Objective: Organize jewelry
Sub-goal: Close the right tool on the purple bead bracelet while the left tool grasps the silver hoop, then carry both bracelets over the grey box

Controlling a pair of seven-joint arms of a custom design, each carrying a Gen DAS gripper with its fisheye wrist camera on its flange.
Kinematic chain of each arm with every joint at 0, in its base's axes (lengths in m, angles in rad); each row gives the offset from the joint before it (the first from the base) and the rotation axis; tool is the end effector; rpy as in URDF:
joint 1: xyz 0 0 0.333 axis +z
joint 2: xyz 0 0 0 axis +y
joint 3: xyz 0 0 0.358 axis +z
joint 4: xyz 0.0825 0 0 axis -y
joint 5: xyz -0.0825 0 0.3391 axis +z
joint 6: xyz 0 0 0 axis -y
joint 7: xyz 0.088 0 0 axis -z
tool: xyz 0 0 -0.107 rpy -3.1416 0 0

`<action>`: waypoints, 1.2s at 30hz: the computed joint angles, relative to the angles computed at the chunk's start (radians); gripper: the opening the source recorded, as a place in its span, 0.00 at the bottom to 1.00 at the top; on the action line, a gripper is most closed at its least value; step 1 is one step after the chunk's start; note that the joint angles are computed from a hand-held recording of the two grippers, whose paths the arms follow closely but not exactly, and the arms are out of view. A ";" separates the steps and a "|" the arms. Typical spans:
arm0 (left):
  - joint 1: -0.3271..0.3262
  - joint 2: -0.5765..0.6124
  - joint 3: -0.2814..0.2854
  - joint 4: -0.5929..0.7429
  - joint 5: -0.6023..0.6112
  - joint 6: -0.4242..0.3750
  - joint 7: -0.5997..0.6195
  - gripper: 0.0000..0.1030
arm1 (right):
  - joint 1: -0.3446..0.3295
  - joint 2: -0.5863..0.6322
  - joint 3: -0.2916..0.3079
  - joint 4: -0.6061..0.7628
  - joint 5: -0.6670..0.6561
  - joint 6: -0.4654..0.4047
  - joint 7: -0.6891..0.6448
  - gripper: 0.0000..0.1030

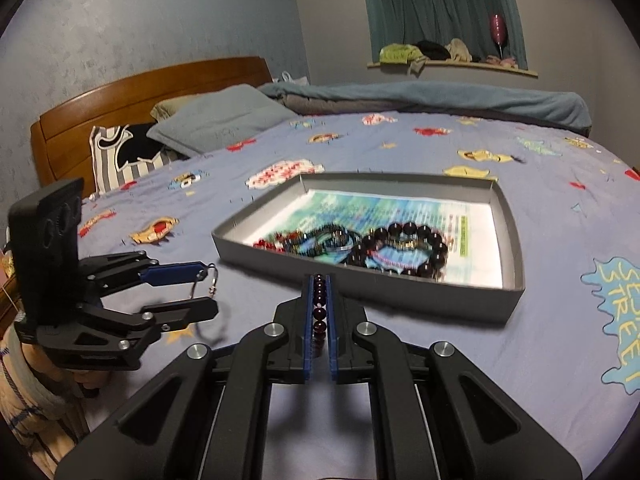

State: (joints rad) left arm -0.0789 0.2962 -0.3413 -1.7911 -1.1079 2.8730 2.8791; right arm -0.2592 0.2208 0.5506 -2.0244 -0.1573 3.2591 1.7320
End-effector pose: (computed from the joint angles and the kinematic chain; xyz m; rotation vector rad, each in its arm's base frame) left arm 0.6137 -0.1889 0.5195 -1.0545 2.2530 -1.2652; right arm 0.5842 0.1582 0.5538 -1.6821 1.3476 -0.6287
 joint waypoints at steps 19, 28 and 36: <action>0.008 0.089 -0.059 0.138 -0.042 0.077 0.010 0.49 | 0.139 0.006 -0.186 0.035 -0.108 0.157 0.187 0.06; -0.006 0.177 -0.059 0.253 0.087 0.080 -0.143 0.49 | 0.291 0.047 -0.368 0.109 -0.128 0.162 0.261 0.06; -0.040 0.277 -0.018 0.388 0.304 0.050 -0.392 0.49 | 0.372 0.104 -0.472 0.198 -0.139 0.137 0.320 0.06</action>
